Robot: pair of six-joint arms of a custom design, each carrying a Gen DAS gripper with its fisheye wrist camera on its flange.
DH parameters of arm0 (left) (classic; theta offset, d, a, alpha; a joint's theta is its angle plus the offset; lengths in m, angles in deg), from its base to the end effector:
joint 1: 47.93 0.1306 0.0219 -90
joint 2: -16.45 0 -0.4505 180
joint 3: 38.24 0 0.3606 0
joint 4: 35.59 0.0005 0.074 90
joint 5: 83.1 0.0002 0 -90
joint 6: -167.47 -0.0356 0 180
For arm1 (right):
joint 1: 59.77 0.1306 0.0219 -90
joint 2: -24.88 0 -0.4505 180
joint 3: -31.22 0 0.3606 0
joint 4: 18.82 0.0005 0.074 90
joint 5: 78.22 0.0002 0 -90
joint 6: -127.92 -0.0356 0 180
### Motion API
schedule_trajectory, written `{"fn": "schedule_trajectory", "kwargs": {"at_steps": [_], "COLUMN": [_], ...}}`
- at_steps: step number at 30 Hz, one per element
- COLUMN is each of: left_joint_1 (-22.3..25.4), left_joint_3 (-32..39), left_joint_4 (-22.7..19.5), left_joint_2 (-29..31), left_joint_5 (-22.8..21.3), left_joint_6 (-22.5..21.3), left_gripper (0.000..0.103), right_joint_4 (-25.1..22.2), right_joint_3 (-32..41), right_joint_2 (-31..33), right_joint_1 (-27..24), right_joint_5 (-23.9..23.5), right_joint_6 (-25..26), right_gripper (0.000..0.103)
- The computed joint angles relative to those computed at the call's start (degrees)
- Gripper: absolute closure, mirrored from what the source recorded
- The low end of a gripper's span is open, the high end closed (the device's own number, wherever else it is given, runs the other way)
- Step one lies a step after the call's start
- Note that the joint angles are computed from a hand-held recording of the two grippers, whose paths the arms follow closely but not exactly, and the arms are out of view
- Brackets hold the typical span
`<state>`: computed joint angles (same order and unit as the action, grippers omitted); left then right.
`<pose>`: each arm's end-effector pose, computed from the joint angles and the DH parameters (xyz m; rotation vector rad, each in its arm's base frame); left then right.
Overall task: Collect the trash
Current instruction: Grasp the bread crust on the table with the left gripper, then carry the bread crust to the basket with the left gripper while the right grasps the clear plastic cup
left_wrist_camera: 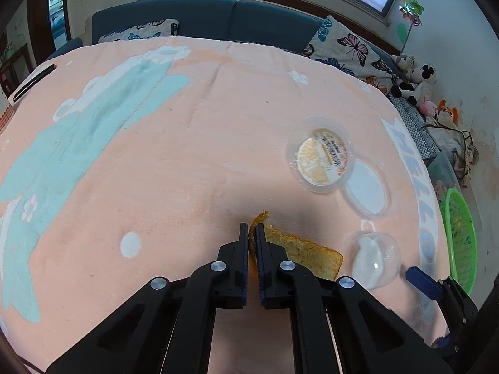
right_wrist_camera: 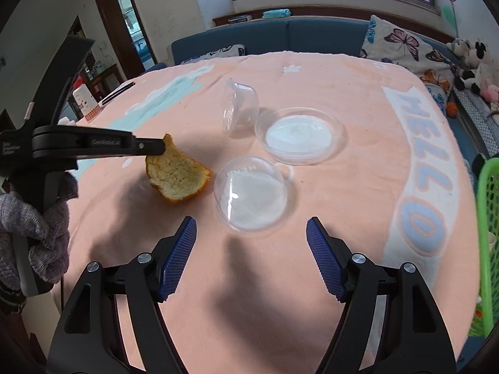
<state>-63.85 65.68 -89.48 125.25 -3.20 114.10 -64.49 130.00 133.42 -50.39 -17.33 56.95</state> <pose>0.5620 -0.1543 0.4330 -0.5254 2.5216 -0.1145 0.5695 0.1111 0.4099 -0.7915 2.3218 0.5686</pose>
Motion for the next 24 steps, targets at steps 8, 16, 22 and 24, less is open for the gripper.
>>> {"fn": "schedule_trajectory", "kwargs": {"at_steps": [8,16,22,24], "left_joint_1": [1.6,1.0,0.7,0.5], "left_joint_3": [-0.5,-2.2,-3.7,-4.0], "left_joint_4": [1.2,3.3,5.8,6.6], "left_joint_2": [0.0,-0.1,0.0,0.0], "left_joint_5": [4.9,5.0,4.2,3.6], "left_joint_6": [-0.8,-0.7,0.0,-0.6], "left_gripper": [0.09,0.058,0.076,0.086], "right_joint_4": [1.0,2.1,2.1,2.4], "right_joint_3": [2.1,1.7,0.4,-0.2], "right_joint_2": [2.8,2.3,0.9,0.2], "right_joint_1": [2.4,2.2,0.8,0.1], "right_joint_5": [3.5,3.1,1.3,0.6], "right_joint_6": [-1.6,-1.5,-1.6,-1.7], "right_gripper": [0.039,0.045,0.045,0.045]}}
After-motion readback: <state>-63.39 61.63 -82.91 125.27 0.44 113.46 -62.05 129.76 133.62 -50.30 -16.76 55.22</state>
